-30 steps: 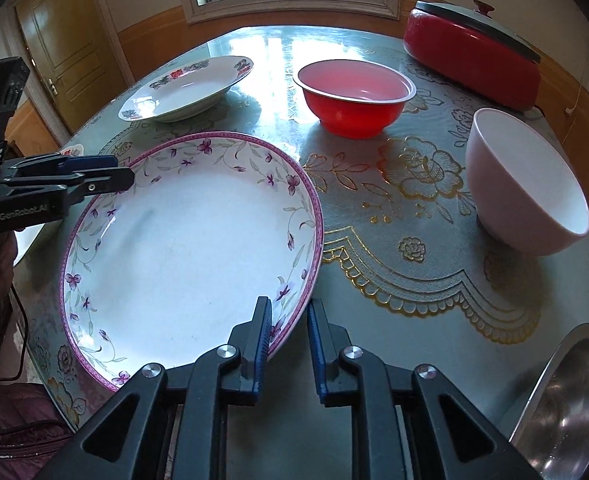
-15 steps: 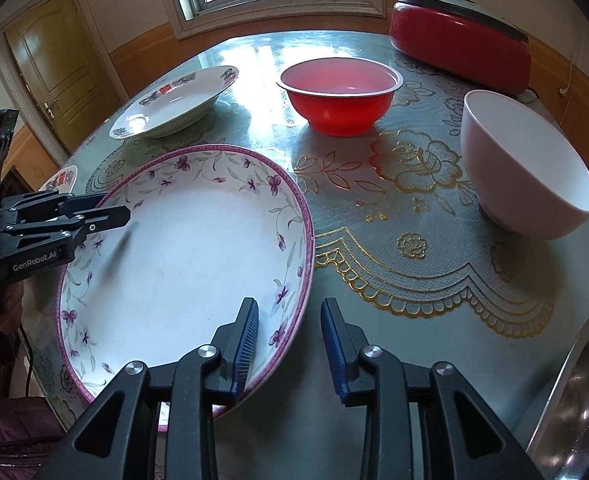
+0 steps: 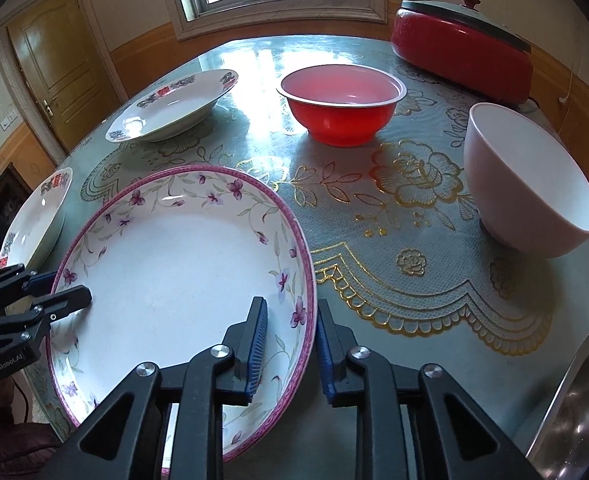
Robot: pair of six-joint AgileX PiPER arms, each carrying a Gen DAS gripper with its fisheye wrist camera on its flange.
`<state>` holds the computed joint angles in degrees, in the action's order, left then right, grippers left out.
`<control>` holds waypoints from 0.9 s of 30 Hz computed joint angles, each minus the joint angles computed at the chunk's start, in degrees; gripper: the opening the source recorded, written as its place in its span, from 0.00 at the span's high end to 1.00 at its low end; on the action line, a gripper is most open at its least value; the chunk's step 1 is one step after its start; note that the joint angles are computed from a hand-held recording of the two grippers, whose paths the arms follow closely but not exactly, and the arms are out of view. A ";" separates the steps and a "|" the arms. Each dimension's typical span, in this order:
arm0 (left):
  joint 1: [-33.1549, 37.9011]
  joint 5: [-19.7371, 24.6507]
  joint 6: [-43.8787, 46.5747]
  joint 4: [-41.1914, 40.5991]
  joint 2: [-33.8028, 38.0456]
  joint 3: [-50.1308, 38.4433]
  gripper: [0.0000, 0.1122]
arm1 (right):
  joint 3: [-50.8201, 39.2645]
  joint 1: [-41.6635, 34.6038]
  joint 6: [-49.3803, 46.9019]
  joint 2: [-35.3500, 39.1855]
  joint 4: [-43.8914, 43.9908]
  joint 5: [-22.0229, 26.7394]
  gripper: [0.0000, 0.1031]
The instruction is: Organize plates and bowls
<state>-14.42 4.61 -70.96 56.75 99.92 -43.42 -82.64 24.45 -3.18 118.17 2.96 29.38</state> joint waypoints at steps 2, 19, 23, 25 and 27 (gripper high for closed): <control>0.27 -0.17 -5.85 4.94 -0.80 1.02 0.76 | -2.09 0.44 0.00 1.27 -0.86 0.69 0.80; -4.57 12.34 -43.25 33.48 -1.40 4.01 0.75 | -17.95 3.18 -2.97 10.51 -1.25 8.18 0.76; -4.72 12.66 -42.72 33.10 -1.56 4.14 0.75 | -16.78 3.64 -1.51 9.93 -2.11 7.78 0.70; -4.70 12.68 -42.27 32.90 -1.38 3.94 0.75 | -15.60 3.69 -0.48 9.30 -2.27 7.39 0.68; -5.15 13.70 -41.74 32.53 -0.95 3.54 0.75 | -14.29 3.74 -0.04 8.56 -2.55 6.97 0.68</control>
<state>-19.57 18.31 -112.71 89.29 98.97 -39.88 -96.93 28.18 -3.22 126.74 0.41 36.36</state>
